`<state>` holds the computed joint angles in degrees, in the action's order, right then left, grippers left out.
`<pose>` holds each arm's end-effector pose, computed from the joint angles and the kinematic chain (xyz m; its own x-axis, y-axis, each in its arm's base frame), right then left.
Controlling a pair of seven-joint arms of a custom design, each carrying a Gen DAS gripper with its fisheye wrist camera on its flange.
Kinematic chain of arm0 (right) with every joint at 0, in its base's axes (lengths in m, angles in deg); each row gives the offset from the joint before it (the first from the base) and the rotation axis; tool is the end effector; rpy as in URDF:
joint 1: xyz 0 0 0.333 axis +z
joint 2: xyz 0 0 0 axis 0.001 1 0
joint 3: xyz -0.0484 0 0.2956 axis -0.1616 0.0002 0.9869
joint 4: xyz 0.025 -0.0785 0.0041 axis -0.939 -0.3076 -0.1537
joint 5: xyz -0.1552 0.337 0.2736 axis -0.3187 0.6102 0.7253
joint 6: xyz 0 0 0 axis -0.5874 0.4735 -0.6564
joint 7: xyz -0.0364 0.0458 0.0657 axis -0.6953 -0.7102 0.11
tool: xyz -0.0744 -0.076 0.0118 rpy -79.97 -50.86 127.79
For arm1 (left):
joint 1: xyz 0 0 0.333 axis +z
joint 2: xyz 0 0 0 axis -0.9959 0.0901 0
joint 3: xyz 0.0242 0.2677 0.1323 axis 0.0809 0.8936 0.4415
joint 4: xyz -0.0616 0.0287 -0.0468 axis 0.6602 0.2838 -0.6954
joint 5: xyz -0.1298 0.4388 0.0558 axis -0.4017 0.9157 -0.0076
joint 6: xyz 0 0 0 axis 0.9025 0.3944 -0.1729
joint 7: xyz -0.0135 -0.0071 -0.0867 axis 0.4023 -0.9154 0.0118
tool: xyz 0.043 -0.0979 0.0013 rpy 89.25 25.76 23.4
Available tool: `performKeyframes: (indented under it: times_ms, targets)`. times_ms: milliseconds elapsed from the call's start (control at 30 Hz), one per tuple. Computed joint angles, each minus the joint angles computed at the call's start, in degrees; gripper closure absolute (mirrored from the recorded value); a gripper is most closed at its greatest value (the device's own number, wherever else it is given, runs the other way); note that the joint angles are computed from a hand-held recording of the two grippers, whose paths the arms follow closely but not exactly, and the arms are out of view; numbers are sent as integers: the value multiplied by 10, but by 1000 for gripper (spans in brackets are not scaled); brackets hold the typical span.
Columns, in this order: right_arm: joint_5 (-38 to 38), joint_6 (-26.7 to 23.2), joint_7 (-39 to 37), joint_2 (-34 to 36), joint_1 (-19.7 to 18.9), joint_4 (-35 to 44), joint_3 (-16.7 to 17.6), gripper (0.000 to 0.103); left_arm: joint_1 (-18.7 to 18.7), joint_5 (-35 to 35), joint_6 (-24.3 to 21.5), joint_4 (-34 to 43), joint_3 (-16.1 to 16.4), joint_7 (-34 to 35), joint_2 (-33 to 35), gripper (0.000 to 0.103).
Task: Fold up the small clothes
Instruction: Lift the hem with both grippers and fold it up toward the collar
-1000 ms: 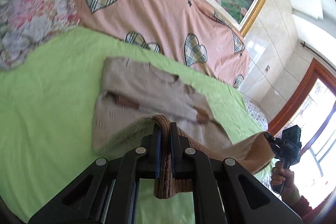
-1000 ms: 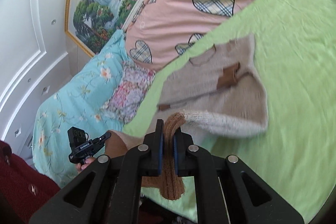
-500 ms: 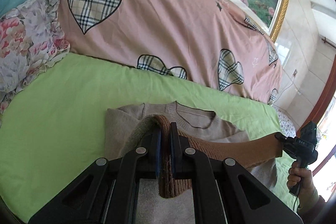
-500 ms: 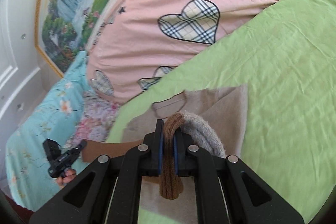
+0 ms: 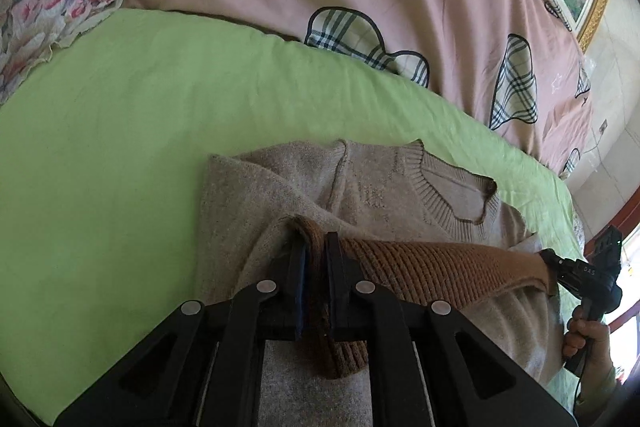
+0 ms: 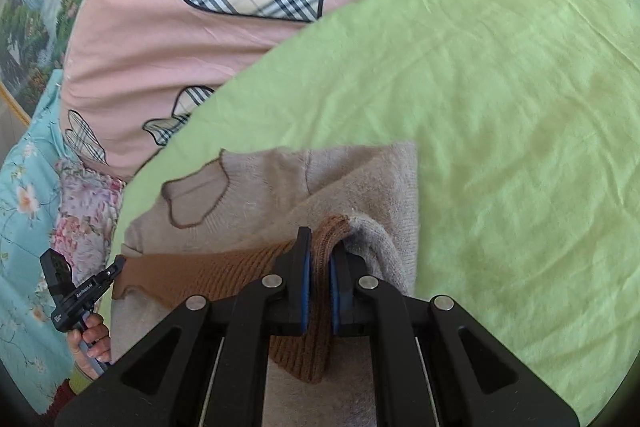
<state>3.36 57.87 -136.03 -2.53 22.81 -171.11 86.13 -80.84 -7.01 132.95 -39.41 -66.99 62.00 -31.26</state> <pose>0.4604 0.3461 0.4203 -0.5992 -0.6161 -0.5112 -0.3263 0.7711 -0.5467 0.7950 -0.1370 0.4142 -0.5994 -0.7038 0.3813 -0.7204 0.2666 -0.6403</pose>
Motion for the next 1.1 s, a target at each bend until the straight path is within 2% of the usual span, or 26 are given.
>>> performKeyframes:
  times_ms: [67, 100, 133, 200, 233, 267, 333, 400, 467, 500, 567, 633, 667, 733, 767, 833, 867, 967, 1033, 1100]
  targets:
    - [-3, -9, 7, -10, 3, -1, 6, 91, 16, -18, -7, -41, -6, 22, -37, 90]
    - [-7, -30, 9, -16, 8, 2, 15, 85, 28, -36, -17, -71, -9, 45, -65, 89]
    - [-6, -62, 3, -17, 14, 12, 24, 72, 43, -63, -36, -105, -12, 75, -97, 87]
    - [-20, -115, -6, -11, 28, 38, 44, 56, 57, -101, -79, -163, -7, 124, -150, 79]
    - [-31, -117, -13, -4, 35, 50, 46, 55, 57, -109, -98, -187, -3, 144, -172, 77]
    - [-40, -102, -26, 7, 41, 62, 44, 55, 52, -108, -113, -206, 2, 158, -190, 74]
    - [-32, -16, -100, 53, 50, 98, 23, 55, 31, -85, -138, -224, 10, 167, -206, 73]
    - [37, 57, -233, 116, 57, 146, 0, 55, 2, -56, -129, -226, 17, 164, -205, 73]
    - [113, 79, -350, 157, 62, 179, -15, 55, -30, -30, -80, -224, 25, 163, -198, 73]
    - [145, 63, -399, 171, 63, 193, -22, 55, -41, -20, -68, -204, 29, 152, -181, 73]
    - [182, 34, -434, 173, 55, 193, -28, 55, -65, 24, -34, -145, 40, 95, -132, 73]
    - [183, -46, -407, 155, 63, 179, -52, 56, -72, 53, -19, -79, 44, 46, -80, 75]
    - [179, -52, -386, 141, 58, 160, -58, 59, -76, 70, -5, -49, 47, 21, -55, 80]
    - [140, -31, -299, 100, 42, 111, -64, 74, -79, 99, 4, 19, 50, -36, -4, 87]
    - [121, -49, -269, 90, 37, 106, -60, 74, -68, 92, -6, 54, 42, -50, 21, 87]
    - [80, -127, -220, 75, 35, 110, -42, 69, -50, 87, -25, 81, 29, -68, 40, 89]
    - [77, -139, -205, 67, 35, 106, -37, 69, -34, 90, -19, 71, 13, -70, 35, 89]
    - [68, -122, -162, 49, 34, 91, -24, 63, -11, 54, 3, -27, 10, -39, -37, 82]
    - [68, -124, -157, 47, 41, 93, -13, 55, 13, 12, -1, -90, 6, -14, -87, 78]
    - [60, -122, -142, 55, 51, 104, 0, 53, 30, -34, -18, -145, 13, 3, -132, 74]
